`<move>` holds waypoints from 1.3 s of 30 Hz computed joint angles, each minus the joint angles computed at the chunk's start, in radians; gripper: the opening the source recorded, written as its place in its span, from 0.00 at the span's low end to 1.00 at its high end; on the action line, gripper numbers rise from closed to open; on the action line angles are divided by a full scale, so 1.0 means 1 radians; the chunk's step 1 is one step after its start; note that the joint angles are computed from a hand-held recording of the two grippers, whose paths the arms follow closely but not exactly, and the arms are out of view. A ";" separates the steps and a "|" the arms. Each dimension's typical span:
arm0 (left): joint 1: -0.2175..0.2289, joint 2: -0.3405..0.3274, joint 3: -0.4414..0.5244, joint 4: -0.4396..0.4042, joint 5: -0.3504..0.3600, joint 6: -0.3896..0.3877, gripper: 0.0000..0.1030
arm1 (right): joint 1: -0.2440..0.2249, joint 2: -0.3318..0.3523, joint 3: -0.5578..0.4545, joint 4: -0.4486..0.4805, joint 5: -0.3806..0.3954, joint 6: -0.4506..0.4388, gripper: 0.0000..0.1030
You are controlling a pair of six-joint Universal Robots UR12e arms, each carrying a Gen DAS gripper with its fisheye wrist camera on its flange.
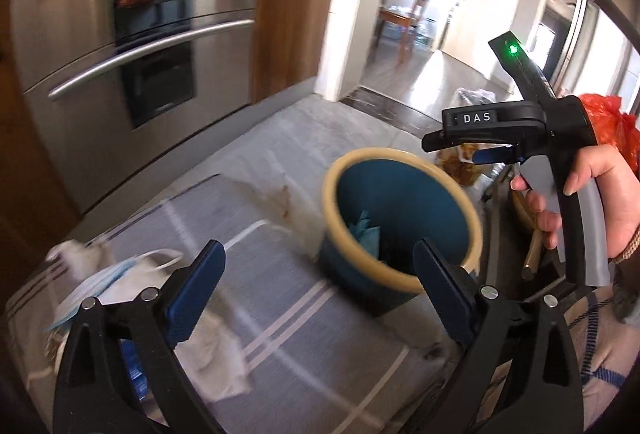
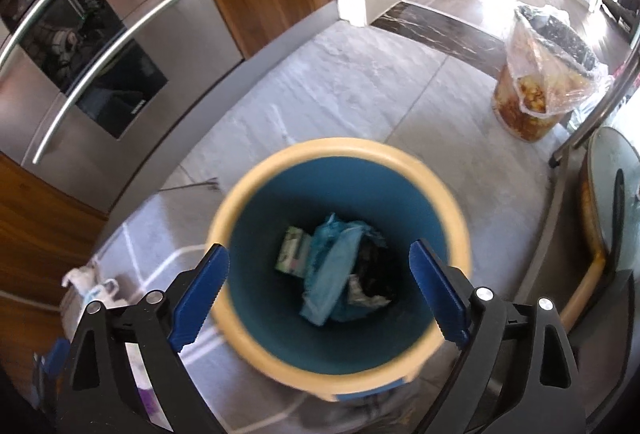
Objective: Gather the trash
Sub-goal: 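Move both grippers back toward the remaining trash pile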
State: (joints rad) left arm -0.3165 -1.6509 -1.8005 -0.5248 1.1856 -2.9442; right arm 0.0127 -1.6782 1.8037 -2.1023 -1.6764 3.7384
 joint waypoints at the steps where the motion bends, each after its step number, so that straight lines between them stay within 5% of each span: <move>1: 0.005 0.007 -0.004 0.003 0.008 -0.003 0.91 | 0.010 0.006 -0.006 -0.006 0.000 0.003 0.89; 10: 0.108 0.096 -0.008 -0.008 0.118 0.013 0.95 | 0.109 0.060 -0.055 -0.080 -0.025 -0.057 0.90; 19: 0.238 0.116 -0.044 0.014 0.162 -0.132 0.95 | 0.196 0.103 -0.079 -0.147 -0.019 -0.191 0.91; 28: 0.249 0.080 -0.038 -0.001 0.167 -0.130 0.95 | 0.299 0.171 -0.109 -0.190 0.015 -0.362 0.91; 35: 0.245 0.067 -0.035 -0.039 0.179 -0.112 0.95 | 0.335 0.228 -0.119 -0.161 0.039 -0.423 0.90; 39: 0.245 0.062 -0.033 -0.057 0.192 -0.121 0.95 | 0.356 0.254 -0.130 -0.140 0.044 -0.473 0.82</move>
